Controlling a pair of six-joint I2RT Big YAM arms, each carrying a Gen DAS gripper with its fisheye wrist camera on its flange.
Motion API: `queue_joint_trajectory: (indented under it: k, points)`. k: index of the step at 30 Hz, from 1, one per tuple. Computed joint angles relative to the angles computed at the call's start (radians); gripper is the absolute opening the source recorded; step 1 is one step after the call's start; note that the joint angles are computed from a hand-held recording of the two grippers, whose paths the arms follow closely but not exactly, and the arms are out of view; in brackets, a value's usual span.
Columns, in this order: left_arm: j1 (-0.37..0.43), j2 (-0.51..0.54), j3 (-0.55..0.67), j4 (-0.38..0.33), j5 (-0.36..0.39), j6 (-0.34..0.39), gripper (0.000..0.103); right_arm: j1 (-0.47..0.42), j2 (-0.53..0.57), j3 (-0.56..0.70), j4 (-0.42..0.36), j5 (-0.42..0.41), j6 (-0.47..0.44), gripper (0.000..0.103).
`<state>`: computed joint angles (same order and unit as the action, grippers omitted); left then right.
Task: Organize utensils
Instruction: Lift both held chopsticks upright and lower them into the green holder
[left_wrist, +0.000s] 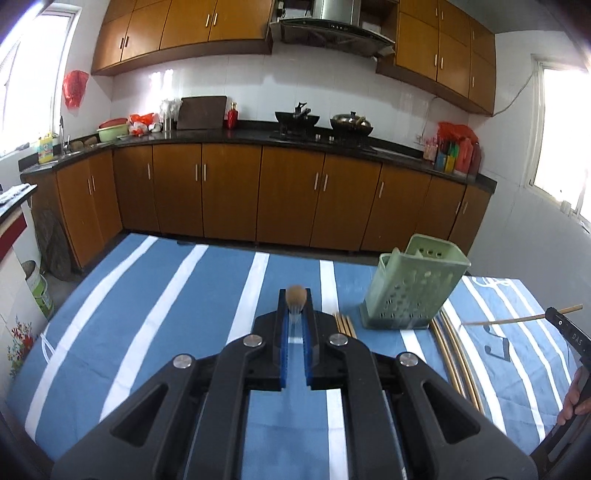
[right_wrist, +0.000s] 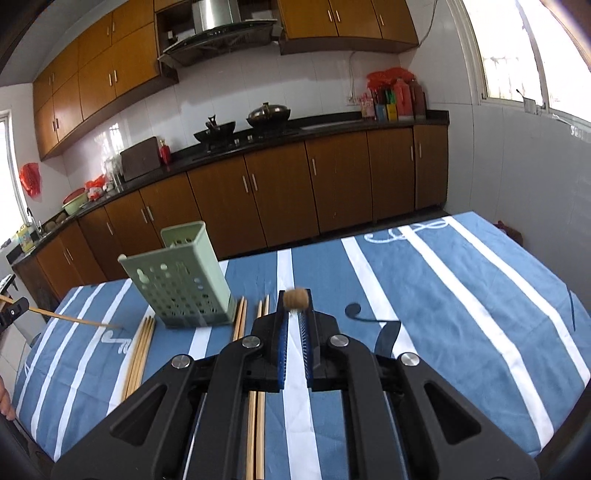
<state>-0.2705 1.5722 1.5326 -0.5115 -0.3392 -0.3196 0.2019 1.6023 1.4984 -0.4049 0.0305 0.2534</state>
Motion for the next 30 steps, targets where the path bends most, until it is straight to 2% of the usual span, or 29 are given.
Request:
queue_joint_trajectory:
  k: [9,15,22,26,30]
  points:
    - [0.005,0.009,0.048,-0.007,-0.013,0.038,0.007,0.005,0.014,0.049,0.014,0.022,-0.034,0.008]
    - [-0.001,0.024,0.150,0.006,-0.027,0.088,0.007,0.002,0.035,0.173,0.050,0.008,-0.029,0.007]
    - [-0.019,0.051,0.293,0.026,0.055,0.092,0.007,0.008,0.050,0.283,0.082,-0.083,0.005,0.007]
    - [-0.042,0.083,0.352,0.020,0.087,0.094,0.007,0.023,0.068,0.323,0.065,-0.122,-0.012,0.007]
    - [-0.055,0.118,0.383,0.005,0.120,0.096,0.007,0.045,0.102,0.370,0.008,-0.132,-0.052,0.008]
